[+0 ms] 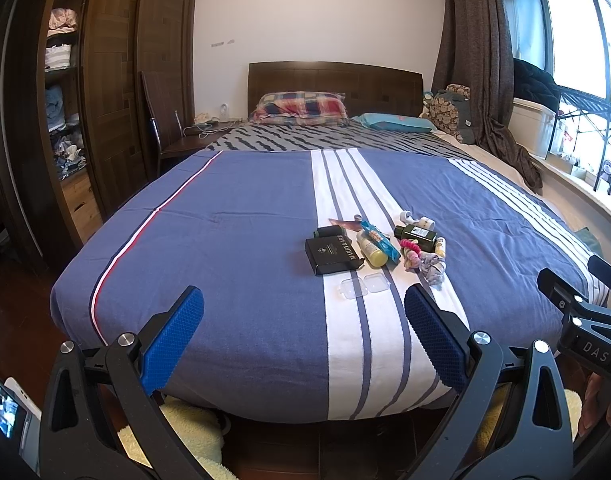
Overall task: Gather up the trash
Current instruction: 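Move both tools toward the items on the bed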
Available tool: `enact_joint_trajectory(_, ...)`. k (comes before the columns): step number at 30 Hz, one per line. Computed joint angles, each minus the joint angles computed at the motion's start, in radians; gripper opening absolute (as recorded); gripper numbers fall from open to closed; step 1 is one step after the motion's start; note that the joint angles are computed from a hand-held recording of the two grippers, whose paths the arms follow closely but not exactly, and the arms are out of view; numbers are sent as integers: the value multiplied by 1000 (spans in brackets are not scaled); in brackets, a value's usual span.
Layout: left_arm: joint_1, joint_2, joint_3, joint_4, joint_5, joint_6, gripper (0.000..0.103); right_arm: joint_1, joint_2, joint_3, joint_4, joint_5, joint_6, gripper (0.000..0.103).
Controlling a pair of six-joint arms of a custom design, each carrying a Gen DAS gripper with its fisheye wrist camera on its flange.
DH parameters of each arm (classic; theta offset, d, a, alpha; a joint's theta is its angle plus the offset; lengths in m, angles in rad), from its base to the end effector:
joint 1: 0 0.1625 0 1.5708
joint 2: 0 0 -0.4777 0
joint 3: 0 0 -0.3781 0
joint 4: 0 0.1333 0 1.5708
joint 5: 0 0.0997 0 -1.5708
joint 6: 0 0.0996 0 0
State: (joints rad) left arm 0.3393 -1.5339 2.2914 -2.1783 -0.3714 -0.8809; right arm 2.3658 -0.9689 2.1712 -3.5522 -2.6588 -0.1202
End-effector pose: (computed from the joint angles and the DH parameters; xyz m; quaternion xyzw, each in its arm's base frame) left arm -0.2883 -0.3415 0.3294 0.1852 0.8032 -0.4595 0.3308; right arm 0.3957 -0.3250 0.2407 0.1734 -0.7969 0.4651 0.3442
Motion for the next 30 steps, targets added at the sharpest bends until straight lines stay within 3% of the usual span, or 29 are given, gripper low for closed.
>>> enact_joint_trajectory(11, 7, -7, 2, 11, -7, -2, 95, -14, 13, 0, -1, 7, 10, 100)
enact_joint_trajectory(21, 78, 41, 4, -82, -37, 63, 95, -70, 14, 20, 27, 32, 52, 100)
enact_joint_trajectory(28, 153, 104, 1, -208, -71, 171, 95, -125, 55, 19, -66, 76, -15, 100)
enact_joint_trajectory(30, 168, 118, -1, -235, -74, 204, 95, -140, 81, 11, -126, 96, -80, 100)
